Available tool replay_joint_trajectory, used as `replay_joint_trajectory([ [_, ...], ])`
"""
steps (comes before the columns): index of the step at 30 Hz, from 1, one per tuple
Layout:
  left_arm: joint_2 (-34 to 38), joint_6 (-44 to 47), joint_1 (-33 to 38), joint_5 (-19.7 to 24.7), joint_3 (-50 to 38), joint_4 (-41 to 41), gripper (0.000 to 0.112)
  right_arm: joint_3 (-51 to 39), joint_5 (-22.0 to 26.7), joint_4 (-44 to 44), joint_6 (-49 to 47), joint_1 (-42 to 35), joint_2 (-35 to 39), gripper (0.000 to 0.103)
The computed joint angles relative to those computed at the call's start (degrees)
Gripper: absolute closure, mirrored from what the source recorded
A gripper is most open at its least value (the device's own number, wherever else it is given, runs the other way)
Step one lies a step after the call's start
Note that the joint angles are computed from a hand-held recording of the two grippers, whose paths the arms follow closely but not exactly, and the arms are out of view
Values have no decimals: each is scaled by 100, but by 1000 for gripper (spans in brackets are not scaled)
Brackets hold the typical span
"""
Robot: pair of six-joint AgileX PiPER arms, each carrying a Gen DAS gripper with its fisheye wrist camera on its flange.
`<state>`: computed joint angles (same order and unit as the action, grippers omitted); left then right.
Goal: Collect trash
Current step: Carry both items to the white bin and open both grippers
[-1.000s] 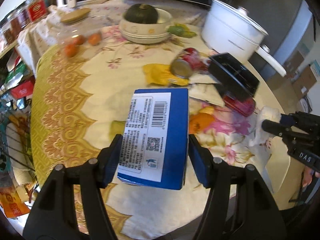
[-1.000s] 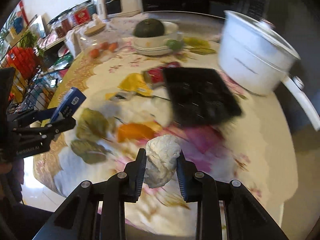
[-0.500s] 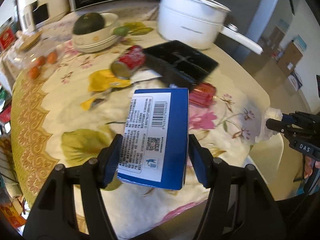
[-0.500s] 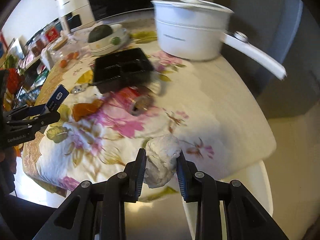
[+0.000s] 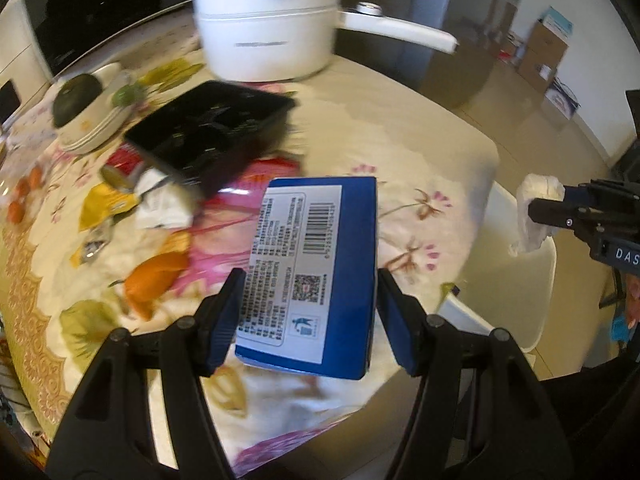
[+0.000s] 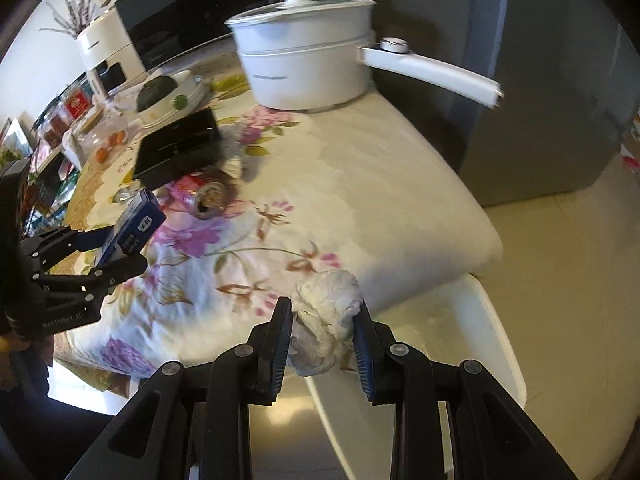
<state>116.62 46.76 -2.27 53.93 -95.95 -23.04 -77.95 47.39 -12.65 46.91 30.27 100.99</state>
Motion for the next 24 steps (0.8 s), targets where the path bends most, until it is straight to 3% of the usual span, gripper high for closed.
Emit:
replay_joint_trajectory([
  [14,-368,43,-1234,-407,881,-127,47,1634,-224,-72,316,-402,-1097,72],
  [24,-223,-13,-1987,-729,1109,-236,47,2675,-359,20,378,-743,-1761,72],
])
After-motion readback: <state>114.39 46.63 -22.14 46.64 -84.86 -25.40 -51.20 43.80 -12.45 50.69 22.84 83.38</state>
